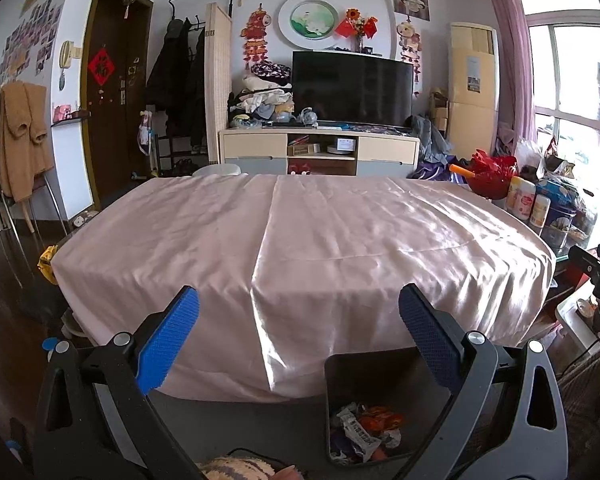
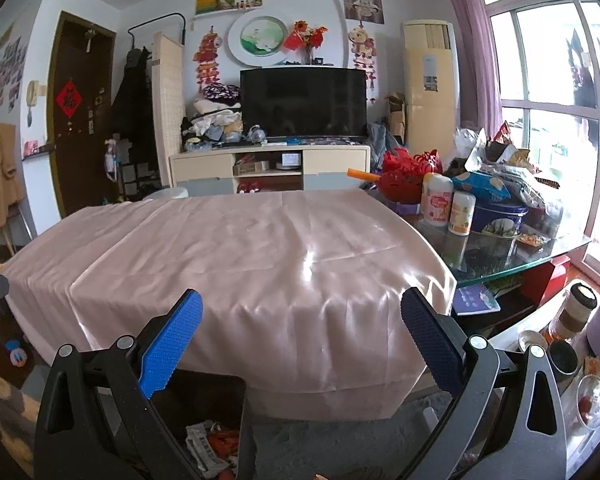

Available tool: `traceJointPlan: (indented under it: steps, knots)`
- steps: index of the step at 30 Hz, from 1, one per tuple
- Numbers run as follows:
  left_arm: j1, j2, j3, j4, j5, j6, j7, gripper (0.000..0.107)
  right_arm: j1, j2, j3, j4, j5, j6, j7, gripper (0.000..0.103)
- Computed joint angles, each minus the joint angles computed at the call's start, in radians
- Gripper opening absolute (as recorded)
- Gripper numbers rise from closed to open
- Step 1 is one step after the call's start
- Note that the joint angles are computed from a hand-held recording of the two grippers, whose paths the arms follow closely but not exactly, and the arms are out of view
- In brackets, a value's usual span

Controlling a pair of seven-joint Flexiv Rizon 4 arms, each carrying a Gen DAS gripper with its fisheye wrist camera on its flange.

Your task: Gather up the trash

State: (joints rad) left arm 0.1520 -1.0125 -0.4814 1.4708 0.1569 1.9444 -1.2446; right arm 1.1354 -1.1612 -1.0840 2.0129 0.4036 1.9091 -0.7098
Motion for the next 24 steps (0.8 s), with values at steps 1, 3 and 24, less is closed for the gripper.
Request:
traceJointPlan:
  steps: [1,3,24]
  knots:
    - [-0.001,0.000,0.001,0.000,-0.001,0.000,-0.001,0.095,-0.001,0.003,0.002,0.001,0.000,0.001,0.000,0.100]
    - [0.001,0.000,-0.001,-0.001,0.002,-0.001,0.001,0.095,-0.006,0.009,0.008,0.002,0.001,0.003,0.000,0.100]
    - [0.002,-0.001,0.001,0.001,0.004,0.003,-0.004,0.095,-0.010,0.024,0.019,0.004,-0.007,-0.001,-0.005,0.100]
